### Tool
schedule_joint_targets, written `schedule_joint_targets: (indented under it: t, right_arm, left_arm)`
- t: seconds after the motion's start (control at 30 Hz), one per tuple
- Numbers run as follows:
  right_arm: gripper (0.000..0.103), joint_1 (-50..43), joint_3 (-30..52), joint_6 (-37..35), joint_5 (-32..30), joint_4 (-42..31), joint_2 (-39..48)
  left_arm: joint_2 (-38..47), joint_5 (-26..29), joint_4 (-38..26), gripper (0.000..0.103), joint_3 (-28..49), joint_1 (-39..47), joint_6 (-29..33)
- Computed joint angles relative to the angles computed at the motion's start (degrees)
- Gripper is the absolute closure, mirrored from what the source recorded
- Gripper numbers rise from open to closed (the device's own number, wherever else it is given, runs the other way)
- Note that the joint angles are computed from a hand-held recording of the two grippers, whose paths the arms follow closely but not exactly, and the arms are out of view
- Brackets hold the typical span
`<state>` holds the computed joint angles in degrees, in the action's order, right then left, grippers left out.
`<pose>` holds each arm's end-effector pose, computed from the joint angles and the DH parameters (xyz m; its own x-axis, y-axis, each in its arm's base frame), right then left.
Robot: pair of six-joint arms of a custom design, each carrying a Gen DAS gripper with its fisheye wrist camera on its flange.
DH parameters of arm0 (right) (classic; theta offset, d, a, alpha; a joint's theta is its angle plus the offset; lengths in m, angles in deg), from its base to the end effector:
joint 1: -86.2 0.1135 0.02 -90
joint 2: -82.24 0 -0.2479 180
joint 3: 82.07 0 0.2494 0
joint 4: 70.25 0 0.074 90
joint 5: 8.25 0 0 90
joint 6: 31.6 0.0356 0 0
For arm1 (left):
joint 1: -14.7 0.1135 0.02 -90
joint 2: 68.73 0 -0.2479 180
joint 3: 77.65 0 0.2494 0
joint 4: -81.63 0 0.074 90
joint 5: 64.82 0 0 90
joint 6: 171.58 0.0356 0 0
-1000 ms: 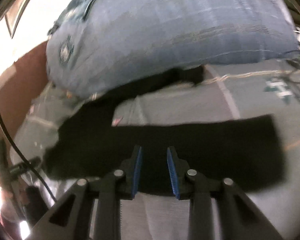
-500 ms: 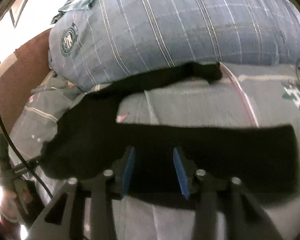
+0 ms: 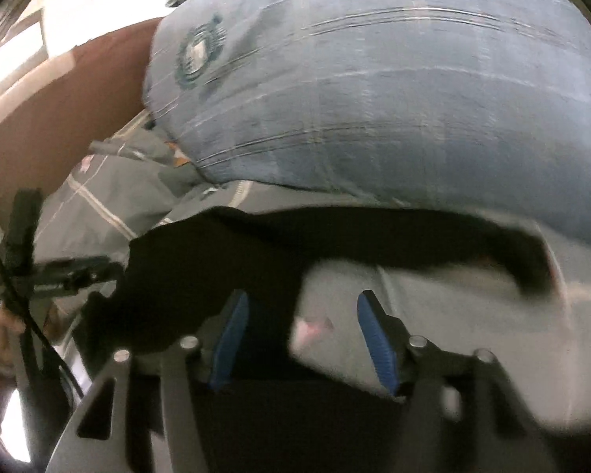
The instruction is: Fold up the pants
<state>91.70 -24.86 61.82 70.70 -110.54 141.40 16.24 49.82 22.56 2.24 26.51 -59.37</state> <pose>0.2211 0.0281 0.2446 -0.6820 -0.0068 -0.7313 -0.1950 0.9655 0.1728 0.2899 0.0455 0.2426 -0.8186 0.1799 -0.5455 0.3255 0.9278 -0.1825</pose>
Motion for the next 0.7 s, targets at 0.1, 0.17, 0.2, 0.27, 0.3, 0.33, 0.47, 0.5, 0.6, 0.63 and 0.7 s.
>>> schedule_joint_targets:
  t: [0.1, 0.17, 0.2, 0.27, 0.3, 0.33, 0.47, 0.5, 0.6, 0.63, 0.7]
  right_arm:
    - [0.037, 3.4, 6.5, -4.5, 1.5, 3.5, 11.5]
    - [0.035, 4.7, 10.0, -7.8, 1.8, 4.2, 16.8]
    - [0.034, 5.5, 11.7, -9.4, 2.3, 4.6, 19.5]
    - [0.032, 6.8, 14.6, -12.4, 3.7, 5.5, 24.6]
    - [0.032, 7.1, 15.6, -13.6, 3.9, 5.9, 26.5]
    - [0.032, 7.2, 16.8, -14.7, 3.9, 6.0, 28.6]
    - [0.060, 7.4, 21.8, -17.9, 5.7, 5.3, 36.4]
    - [0.094, 7.5, 22.5, -18.4, 6.0, 5.2, 37.4]
    - [0.099, 6.6, 21.3, -16.5, 5.4, 6.8, 35.6]
    - [0.099, 6.4, 20.1, -16.1, 5.2, 7.7, 33.8]
    - [0.099, 5.8, 18.2, -15.3, 4.5, 7.2, 29.4]
  left_arm:
    - [6.9, -0.4, -0.3, 0.022, 5.7, -1.2, 3.1]
    - [12.2, 0.4, -1.6, 0.022, 10.3, -1.7, 5.3]
    - [14.3, 0.3, -2.4, 0.022, 12.4, -2.0, 5.7]
    - [18.3, -0.4, -3.5, 0.022, 16.0, -2.8, 6.7]
    - [20.4, -1.0, -4.5, 0.022, 18.2, -3.4, 7.6]
    - [21.6, -1.4, -4.7, 0.022, 19.2, -3.8, 8.2]
    - [23.4, -4.8, -0.1, 0.019, 19.0, -6.7, 11.4]
    - [23.6, -5.4, 1.1, 0.018, 18.7, -7.5, 12.3]
    - [23.7, -5.0, 1.8, 0.019, 19.0, -8.4, 13.0]
    - [23.2, -5.6, 2.1, 0.022, 18.6, -9.0, 13.4]
    - [21.8, -4.8, -0.1, 0.067, 18.7, -9.9, 14.6]
